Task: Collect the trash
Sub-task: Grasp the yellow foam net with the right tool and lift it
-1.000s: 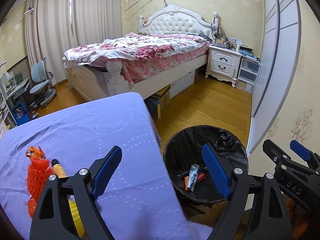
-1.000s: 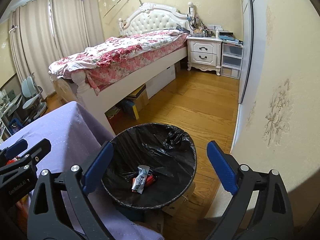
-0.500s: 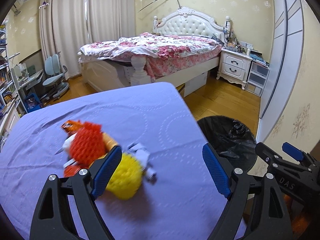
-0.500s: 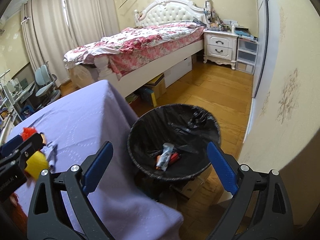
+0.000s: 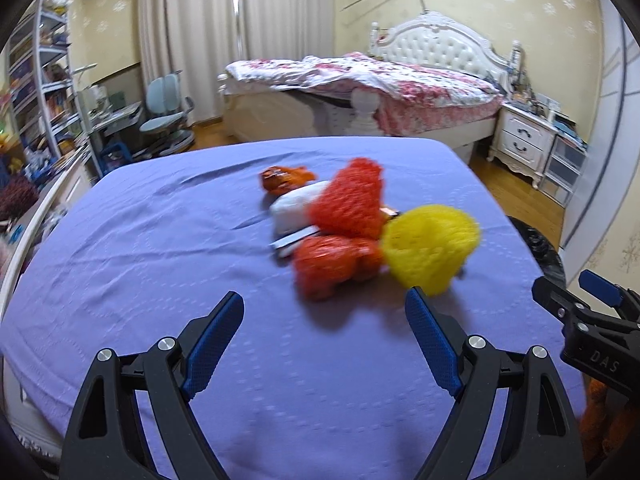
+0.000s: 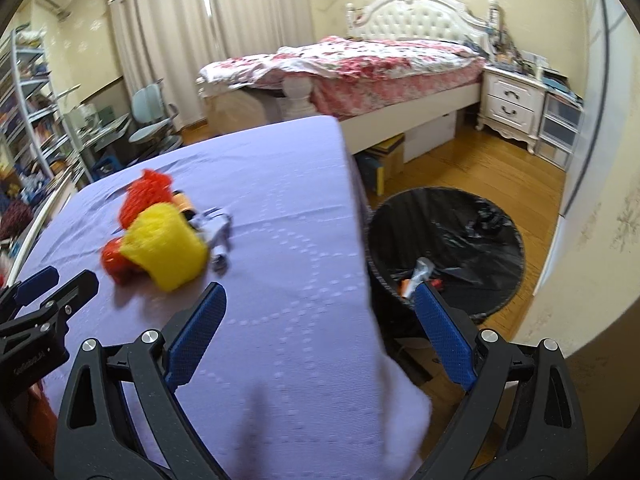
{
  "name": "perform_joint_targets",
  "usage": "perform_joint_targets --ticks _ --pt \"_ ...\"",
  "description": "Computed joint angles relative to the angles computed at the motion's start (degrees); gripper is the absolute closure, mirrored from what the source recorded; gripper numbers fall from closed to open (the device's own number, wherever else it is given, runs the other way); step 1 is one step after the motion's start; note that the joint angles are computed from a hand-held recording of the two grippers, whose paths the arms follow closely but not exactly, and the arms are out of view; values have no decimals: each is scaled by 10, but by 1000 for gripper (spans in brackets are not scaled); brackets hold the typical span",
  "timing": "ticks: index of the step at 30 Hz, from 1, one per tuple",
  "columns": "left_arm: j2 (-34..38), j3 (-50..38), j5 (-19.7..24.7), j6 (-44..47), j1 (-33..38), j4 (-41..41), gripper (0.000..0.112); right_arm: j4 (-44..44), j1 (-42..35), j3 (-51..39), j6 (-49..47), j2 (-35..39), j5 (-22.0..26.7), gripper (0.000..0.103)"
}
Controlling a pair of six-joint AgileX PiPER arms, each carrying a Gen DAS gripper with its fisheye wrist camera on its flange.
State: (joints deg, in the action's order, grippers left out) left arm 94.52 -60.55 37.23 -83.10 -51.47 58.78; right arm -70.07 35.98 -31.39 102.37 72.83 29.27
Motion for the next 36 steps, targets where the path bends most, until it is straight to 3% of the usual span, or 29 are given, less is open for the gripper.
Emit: perform_joint_targets --ticks 7,18,28,36 --pt "-46 72 -7 -43 50 25 30 -11 74 -69 -12 73 16 10" --pt "-57 102 -50 -36 126 26 30 24 83 -186 -70 182 16 11" --pt "-48 104 -78 -31 129 21 30 71 60 -211 -135 210 -15 65" --pt "-37 86 -77 -35 96 20 30 25 75 -175 -81 170 -5 66"
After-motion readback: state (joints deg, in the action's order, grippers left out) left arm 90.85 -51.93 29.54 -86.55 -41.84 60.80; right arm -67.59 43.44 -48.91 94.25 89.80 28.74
